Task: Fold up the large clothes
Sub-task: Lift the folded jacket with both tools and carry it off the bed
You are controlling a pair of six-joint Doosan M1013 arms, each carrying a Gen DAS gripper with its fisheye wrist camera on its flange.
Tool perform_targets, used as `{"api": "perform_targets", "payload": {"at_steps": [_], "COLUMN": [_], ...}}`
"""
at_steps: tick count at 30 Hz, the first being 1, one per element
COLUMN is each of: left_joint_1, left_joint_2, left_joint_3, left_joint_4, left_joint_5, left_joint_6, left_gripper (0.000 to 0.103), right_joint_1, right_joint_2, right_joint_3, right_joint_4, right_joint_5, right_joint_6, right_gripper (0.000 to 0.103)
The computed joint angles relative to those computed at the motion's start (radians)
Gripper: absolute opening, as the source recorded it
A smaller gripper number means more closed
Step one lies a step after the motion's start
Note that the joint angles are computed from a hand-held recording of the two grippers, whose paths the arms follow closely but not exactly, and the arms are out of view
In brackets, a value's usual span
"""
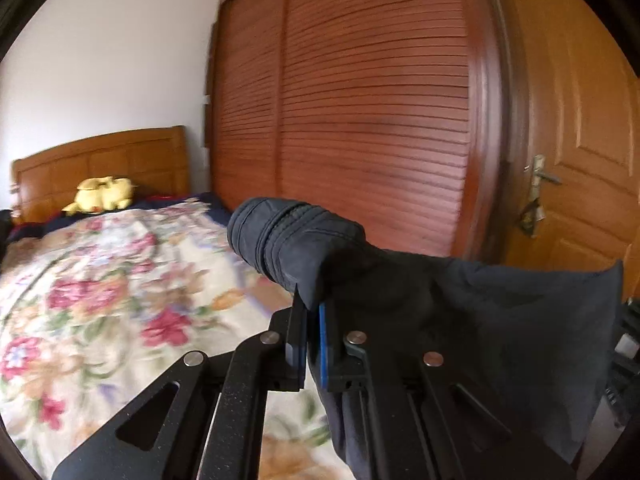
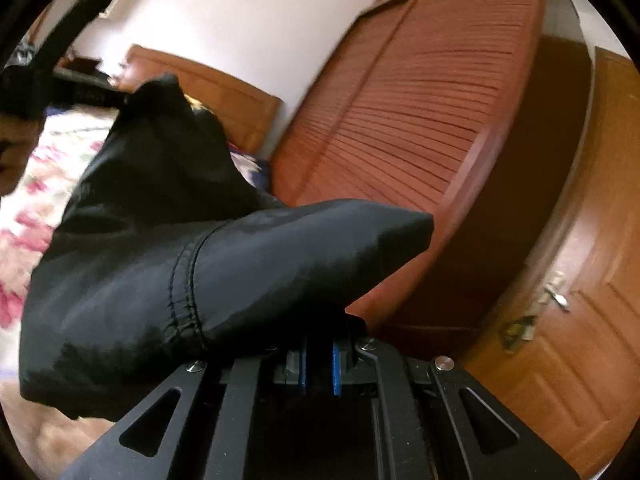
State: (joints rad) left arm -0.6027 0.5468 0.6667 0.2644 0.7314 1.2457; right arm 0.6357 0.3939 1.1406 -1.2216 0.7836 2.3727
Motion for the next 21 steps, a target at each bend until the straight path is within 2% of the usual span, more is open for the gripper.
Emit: {"api": "perform_targets", "payload": {"at_steps": [3,6,9,11,15,20,21], "left_joint_1": [-0.020,-0.034,-0.046,-0.060,-0.062,-0.062,-0.061], "left_joint_2": [0.066,0.101,0.137,0.147,0.136,0.115,0.103], "left_joint_3": [-0.105,-0.125,-0.144,-0.134,-0.087,-0.059,-0.042], "left_joint_4": [-0.062,-0.093,-0.087,-0.027,0.017,0.000,-0.015], "left_joint_5": [0.055,0.099,0.175,0.219,0.195,0.188,0.181], "left_joint_6": [0.044,0.078,0.105,0.088,0.067,0.118,0.129], "left_gripper": [0.005,0.005,0.005,0.005,0.007,0.018,0.019], "right_joint_1": [-0.014,-0.034,-0.057,-0.062,-0.073,-0.080,-0.089], "right_joint_2": [-0.017,-0.037,-0.041,-0.034,-0.021,-0.012,-0.024], "right_joint_3": [0.016,0.041,0.054,0.065,0.065,0.043,0.052], "right_joint_4": [-0.006,0.016,0.095,0.121,0.175,0.212,0.228], "right_joint_5": [0.074,0.133,0.159,0.180,0.197,0.185,0.165], "right_joint_6": [-0.021,-0.034,-0.055,-0.064,-0.048,0.013,0.035], "right_gripper": [0.008,0.008,0.008,0.008,0.008,0.011,0.016]}}
